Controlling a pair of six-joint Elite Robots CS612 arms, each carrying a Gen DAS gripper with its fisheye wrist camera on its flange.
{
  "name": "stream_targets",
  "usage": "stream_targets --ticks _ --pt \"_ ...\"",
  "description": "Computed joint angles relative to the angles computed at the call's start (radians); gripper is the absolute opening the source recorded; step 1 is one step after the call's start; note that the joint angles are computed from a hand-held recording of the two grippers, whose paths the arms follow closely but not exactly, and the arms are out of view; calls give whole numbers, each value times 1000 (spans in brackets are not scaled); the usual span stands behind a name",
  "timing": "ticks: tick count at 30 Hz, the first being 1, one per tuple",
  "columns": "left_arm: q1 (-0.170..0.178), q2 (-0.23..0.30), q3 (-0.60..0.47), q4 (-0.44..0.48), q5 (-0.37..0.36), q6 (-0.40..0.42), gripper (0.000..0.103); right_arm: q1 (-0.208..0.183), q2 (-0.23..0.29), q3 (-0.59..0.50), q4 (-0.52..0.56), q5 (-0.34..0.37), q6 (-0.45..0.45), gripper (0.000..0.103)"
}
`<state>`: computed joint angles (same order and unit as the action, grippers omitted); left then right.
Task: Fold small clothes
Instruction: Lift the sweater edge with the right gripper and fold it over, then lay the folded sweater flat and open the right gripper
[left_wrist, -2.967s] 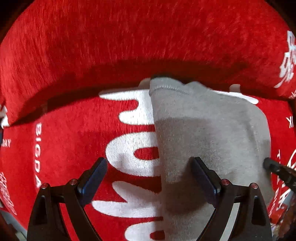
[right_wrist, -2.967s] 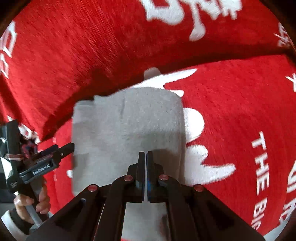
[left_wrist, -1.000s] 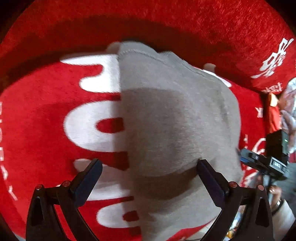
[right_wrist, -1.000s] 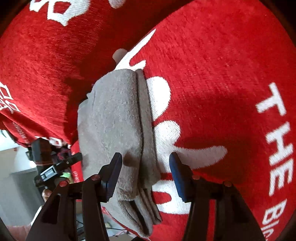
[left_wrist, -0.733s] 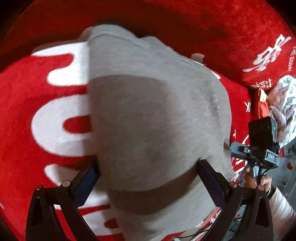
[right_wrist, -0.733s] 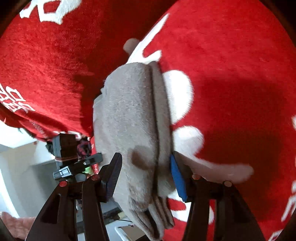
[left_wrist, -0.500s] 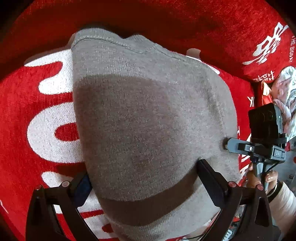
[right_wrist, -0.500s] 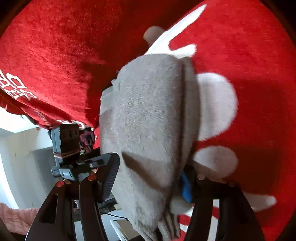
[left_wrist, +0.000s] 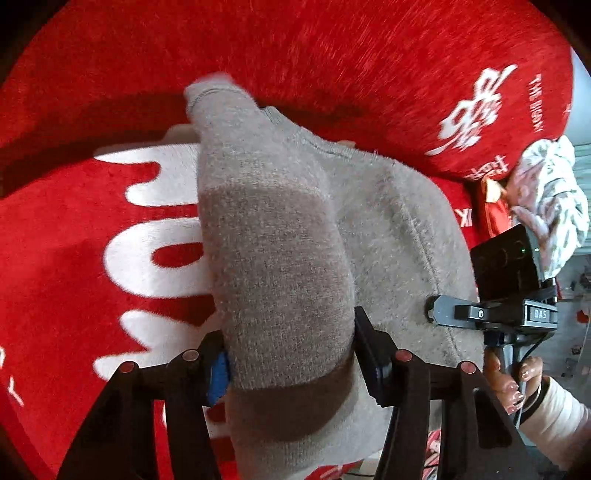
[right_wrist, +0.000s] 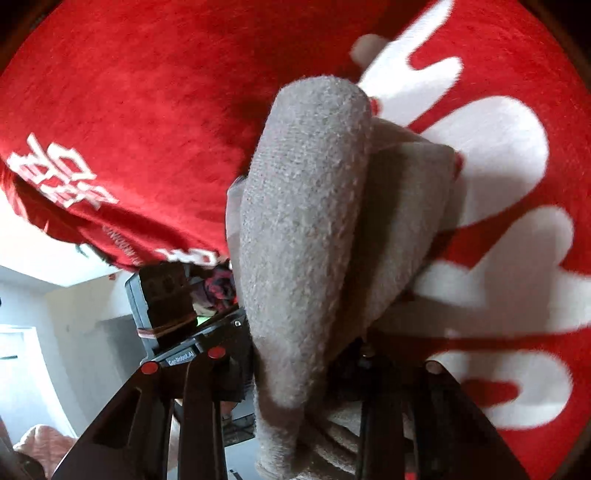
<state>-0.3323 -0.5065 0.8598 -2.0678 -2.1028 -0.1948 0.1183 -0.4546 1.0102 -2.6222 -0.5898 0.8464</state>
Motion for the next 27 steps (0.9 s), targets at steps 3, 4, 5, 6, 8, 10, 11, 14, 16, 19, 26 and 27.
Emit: stream_targets --ticks 3,4,5,6,8,10,11,14,16,19,26,27 --pt "9 -49 66 -32 0 12 58 12 -10 4 -28 6 21 35" --pt "14 -66 89 -38 5 21 58 18 -12 2 -31 8 22 35" --pt "18 -82 111 -40 12 29 58 17 -23 14 -27 13 10 35" --pt "24 -100 134 -43 20 36 58 23 -27 16 -21 14 3 35" --pt "32 -131 183 -54 38 44 58 35 -27 9 -5 18 -9 35" --pt "44 -160 233 -63 52 49 58 48 -23 1 12 25 -19 35" --pt "48 -170 253 -66 56 46 58 55 -18 -8 22 28 -23 35" --pt "59 -191 305 -75 72 35 58 76 -3 -29 57 35 -37 35" --pt "64 -199 333 -81 84 26 58 89 6 -39 91 35 -59 35" --pt "62 -208 368 -82 155 29 59 105 23 -73 185 9 -113 35" --pt "62 -242 439 -151 299 -36 59 137 10 -185 601 -382 -360 41" --pt "60 -249 445 -152 351 -41 59 140 2 -185 612 -425 -378 41"
